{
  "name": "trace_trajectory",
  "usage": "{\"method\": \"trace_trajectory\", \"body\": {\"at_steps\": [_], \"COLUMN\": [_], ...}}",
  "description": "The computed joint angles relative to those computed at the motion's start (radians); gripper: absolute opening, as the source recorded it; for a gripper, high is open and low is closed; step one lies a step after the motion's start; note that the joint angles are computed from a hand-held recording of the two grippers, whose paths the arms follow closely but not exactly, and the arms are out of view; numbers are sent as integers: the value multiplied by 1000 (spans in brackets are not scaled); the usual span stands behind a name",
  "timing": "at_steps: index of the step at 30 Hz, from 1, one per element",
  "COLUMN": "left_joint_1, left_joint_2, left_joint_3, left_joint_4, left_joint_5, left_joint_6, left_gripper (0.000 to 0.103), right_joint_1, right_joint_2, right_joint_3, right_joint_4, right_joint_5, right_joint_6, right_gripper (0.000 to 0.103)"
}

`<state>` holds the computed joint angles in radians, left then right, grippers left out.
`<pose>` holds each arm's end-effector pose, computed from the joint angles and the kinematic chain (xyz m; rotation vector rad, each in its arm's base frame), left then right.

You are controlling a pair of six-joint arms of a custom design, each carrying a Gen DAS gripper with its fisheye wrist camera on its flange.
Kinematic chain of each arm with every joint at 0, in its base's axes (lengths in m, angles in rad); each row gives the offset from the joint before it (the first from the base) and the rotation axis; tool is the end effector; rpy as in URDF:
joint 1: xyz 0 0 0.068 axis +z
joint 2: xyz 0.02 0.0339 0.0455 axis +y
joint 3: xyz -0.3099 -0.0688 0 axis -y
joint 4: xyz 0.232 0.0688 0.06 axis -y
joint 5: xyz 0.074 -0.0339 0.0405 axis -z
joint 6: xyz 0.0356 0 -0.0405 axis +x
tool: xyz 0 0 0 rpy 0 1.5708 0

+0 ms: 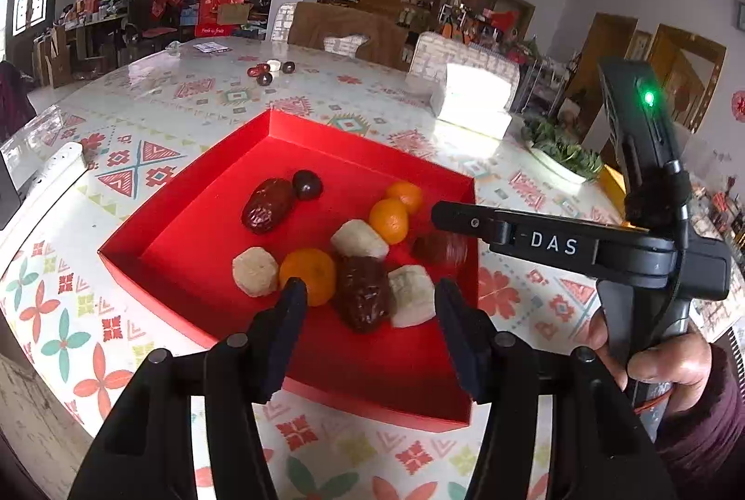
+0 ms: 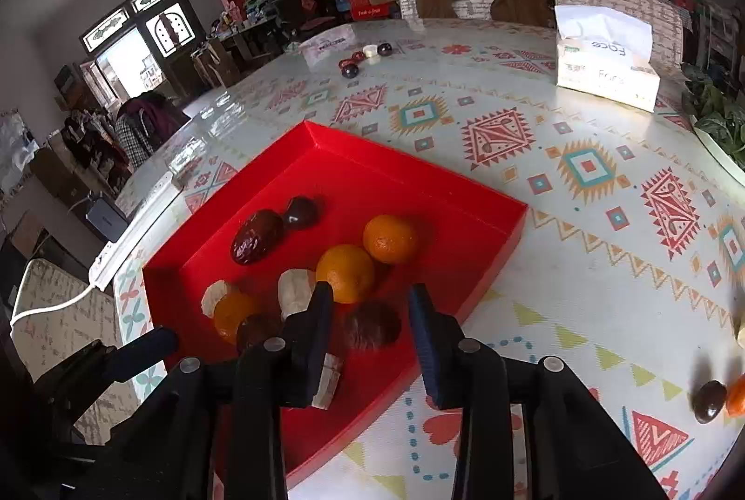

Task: Organize fruits
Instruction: 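Move both tools back to the remaining mandarin and yam piece, then grasp a mandarin with the left tool while the right tool grasps a beige yam piece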

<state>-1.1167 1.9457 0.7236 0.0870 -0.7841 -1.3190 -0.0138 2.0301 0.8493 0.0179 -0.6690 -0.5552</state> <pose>0.1590 -0.2685 0.1144 -0.4345 2.2300 -0.1466 0.3418 0.0174 0.1060 -0.8376 2.3495 0.6855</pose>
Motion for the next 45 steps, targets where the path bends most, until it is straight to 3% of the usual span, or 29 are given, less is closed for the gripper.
{"method": "trace_trajectory", "body": {"at_steps": [5, 11, 17, 23, 32, 42, 43, 45], "left_joint_1": [-17, -47, -63, -50, -46, -26, -21, -9], "left_joint_2": [-2, 2, 25, 99, 201, 263, 273, 294], "left_joint_3": [26, 88, 158, 273, 461, 564, 578, 614], "left_joint_4": [-28, -99, -127, -121, -204, -227, -225, -224], "left_joint_5": [-14, -40, -48, 5, 63, 107, 116, 140], "left_joint_6": [-17, -22, 21, 122, 209, 279, 289, 314], "left_gripper": [58, 61, 68, 69, 69, 70, 70, 70], "right_joint_1": [-55, -219, -469, -634, -575, -485, -482, -482], "right_joint_2": [-28, -48, 19, 173, 333, 408, 409, 407], "right_joint_3": [9, 50, 241, 504, 679, 726, 718, 702], "right_joint_4": [-49, -162, -328, -405, -468, -390, -377, -354], "right_joint_5": [-42, -115, -163, -159, -93, -7, -1, 0], "right_joint_6": [-22, -136, -221, -120, -61, -6, -10, -11], "right_gripper": [39, 45, 49, 53, 53, 53, 45, 44]}}
